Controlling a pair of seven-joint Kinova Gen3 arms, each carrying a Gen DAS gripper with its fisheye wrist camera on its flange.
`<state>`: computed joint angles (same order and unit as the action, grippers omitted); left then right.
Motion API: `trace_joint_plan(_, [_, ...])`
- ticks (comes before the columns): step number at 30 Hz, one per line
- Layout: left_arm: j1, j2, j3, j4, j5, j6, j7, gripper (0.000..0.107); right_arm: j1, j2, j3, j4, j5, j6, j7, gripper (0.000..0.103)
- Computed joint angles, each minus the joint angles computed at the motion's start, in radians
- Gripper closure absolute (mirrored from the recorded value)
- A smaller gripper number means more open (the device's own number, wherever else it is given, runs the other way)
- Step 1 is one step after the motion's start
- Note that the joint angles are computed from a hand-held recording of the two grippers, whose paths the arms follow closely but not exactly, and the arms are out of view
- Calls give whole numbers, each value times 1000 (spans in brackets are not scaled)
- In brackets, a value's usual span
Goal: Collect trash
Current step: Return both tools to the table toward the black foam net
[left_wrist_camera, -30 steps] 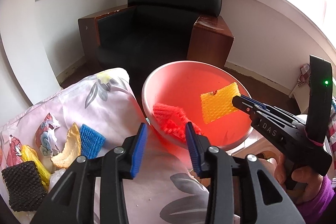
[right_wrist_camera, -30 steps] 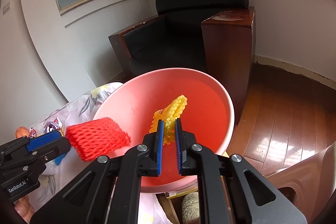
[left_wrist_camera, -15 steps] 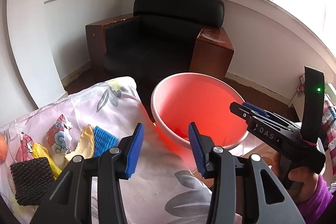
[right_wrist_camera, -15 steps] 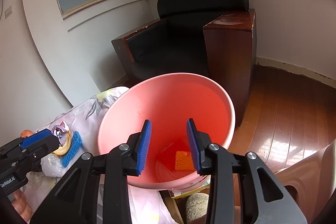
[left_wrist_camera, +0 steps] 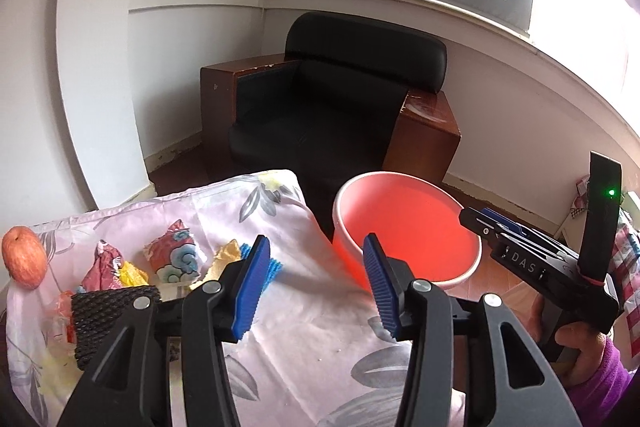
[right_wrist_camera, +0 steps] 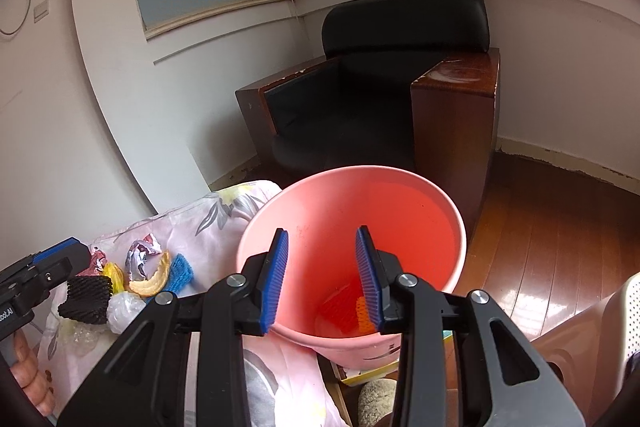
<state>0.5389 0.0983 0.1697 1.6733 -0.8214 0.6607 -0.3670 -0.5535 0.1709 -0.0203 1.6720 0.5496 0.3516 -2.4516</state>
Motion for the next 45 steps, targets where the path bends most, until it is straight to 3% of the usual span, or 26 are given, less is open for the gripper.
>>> trace_joint_plan(4, [-3,-63,13,64,-74,41,88,60,-17,-6,-12,-3,17,-1,4,67])
trace_joint_plan(9, [-48,-150,75,140,-146,133,180,60,-3,-3,-52,-14,-54,-8,84,67])
trace_joint_plan(18, [-176,-310,145,264,-114,219,215,59,-19,37,-104,-69,-197,20,250,67])
trace_joint_plan(30, [-299,-398,136,370,63,146,102,59,-52,94,-141,-144,-353,86,461,67])
trace_joint_plan(38, [-379,-344,176,378,134,36,40,59,-9,125,-191,-177,-515,126,614,67])
trace_joint_plan(45, [-419,-281,145,381,205,-45,2,60,-11,138,-192,-194,-576,155,682,67])
